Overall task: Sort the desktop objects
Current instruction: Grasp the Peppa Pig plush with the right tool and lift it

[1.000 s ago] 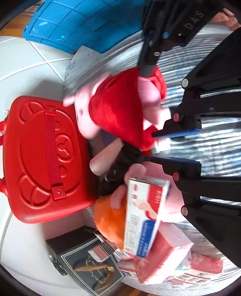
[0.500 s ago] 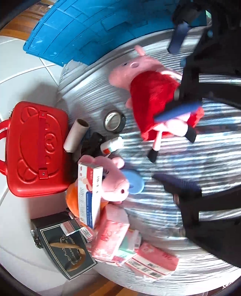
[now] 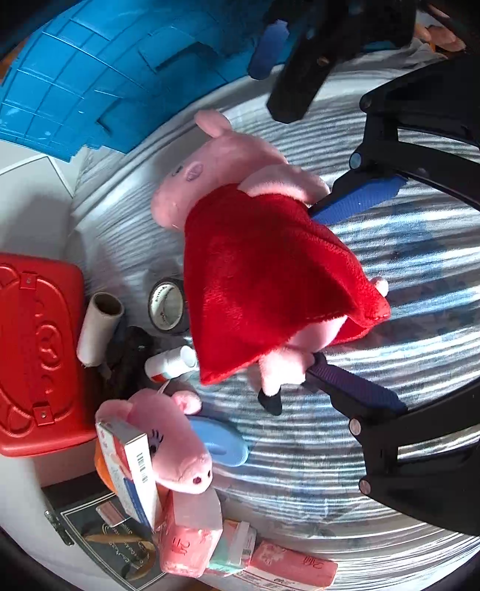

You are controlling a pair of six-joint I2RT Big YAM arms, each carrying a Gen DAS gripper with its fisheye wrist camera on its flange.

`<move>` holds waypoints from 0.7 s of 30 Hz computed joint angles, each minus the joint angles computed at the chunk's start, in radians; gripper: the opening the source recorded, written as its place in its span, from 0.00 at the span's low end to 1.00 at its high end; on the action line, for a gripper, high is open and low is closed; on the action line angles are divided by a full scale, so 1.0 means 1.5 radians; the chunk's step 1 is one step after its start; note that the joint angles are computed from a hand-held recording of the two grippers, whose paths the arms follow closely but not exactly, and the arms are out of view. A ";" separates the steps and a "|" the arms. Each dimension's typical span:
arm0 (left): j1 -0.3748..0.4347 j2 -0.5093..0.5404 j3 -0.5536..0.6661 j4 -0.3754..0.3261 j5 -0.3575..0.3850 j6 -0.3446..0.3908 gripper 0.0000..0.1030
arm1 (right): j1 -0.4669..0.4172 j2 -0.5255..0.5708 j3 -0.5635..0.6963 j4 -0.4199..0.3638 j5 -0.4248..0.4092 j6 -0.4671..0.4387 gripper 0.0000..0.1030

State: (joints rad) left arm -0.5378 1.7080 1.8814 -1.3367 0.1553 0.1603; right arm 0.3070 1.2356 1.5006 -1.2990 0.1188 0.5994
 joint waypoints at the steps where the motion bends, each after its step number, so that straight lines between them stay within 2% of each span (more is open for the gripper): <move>1: -0.001 0.007 -0.004 0.004 -0.006 0.002 0.77 | -0.009 0.005 -0.006 0.013 -0.012 -0.006 0.92; 3: 0.002 0.019 -0.002 0.013 -0.006 0.003 0.81 | -0.030 0.009 -0.022 0.039 -0.039 -0.016 0.93; 7: 0.014 0.028 0.008 0.054 0.007 0.002 0.96 | -0.063 0.042 -0.030 0.088 -0.102 -0.029 0.96; 12: 0.021 0.060 0.055 0.063 0.022 0.013 0.99 | -0.092 0.067 -0.037 0.150 -0.150 -0.029 0.99; 15: 0.021 0.083 0.091 0.054 0.037 0.016 0.99 | -0.096 0.080 -0.026 0.169 -0.152 -0.041 0.99; 17: 0.018 0.093 0.104 0.050 0.040 0.022 0.99 | -0.097 0.091 -0.015 0.174 -0.156 -0.049 0.92; 18: 0.016 0.096 0.106 0.057 0.039 0.023 0.96 | -0.097 0.095 -0.012 0.178 -0.164 -0.053 0.87; 19: 0.016 0.097 0.107 0.058 0.048 0.026 0.83 | -0.095 0.100 -0.007 0.178 -0.158 -0.057 0.83; 21: 0.013 0.095 0.110 0.059 0.054 0.027 0.74 | -0.086 0.105 0.007 0.170 -0.134 -0.067 0.77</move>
